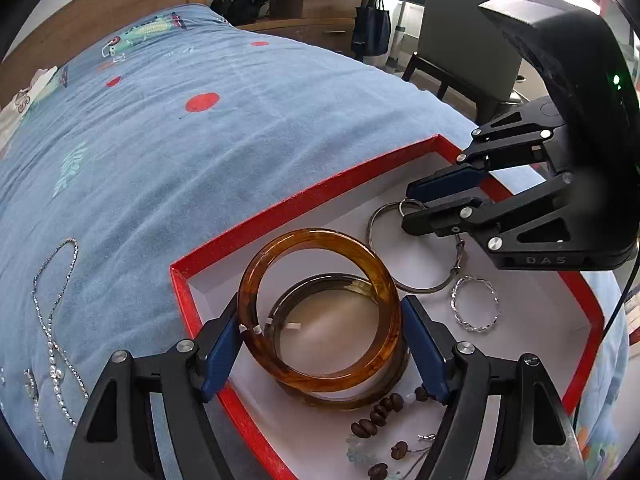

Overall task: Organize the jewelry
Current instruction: 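Carry the amber bangle and silver ring into the red box and open both tools, then withdraw both tools from the box toward the watch and necklace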

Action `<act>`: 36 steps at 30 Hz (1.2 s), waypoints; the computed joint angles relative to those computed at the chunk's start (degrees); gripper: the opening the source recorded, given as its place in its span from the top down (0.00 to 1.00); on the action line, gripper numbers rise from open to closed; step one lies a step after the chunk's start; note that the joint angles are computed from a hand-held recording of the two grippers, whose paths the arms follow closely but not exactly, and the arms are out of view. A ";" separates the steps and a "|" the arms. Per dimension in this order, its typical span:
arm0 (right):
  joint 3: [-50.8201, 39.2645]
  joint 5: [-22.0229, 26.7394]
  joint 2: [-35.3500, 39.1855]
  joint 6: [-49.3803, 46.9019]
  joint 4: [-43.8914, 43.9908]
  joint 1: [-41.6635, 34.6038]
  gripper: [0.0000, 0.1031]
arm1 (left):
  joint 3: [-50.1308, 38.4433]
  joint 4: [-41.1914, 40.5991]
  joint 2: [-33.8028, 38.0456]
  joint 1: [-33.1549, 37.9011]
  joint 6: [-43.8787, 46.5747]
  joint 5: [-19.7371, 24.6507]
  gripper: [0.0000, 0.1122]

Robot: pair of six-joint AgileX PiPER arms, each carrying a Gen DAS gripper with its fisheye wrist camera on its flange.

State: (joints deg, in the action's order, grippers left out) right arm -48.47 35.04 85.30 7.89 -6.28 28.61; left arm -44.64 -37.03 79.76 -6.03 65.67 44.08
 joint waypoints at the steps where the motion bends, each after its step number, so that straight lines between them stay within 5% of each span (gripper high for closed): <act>1: 0.12 -0.08 -0.10 -0.62 0.53 -0.22 0.80 | 0.09 -0.19 -0.01 0.04 0.13 -0.15 0.34; 16: 1.73 -1.68 -1.38 0.41 -0.64 0.26 0.80 | 0.69 -1.10 -0.64 -0.23 1.33 -1.28 0.33; 36: -0.09 5.54 -7.36 9.59 -6.56 3.30 0.71 | 0.37 -1.01 -2.71 0.91 1.71 2.42 0.28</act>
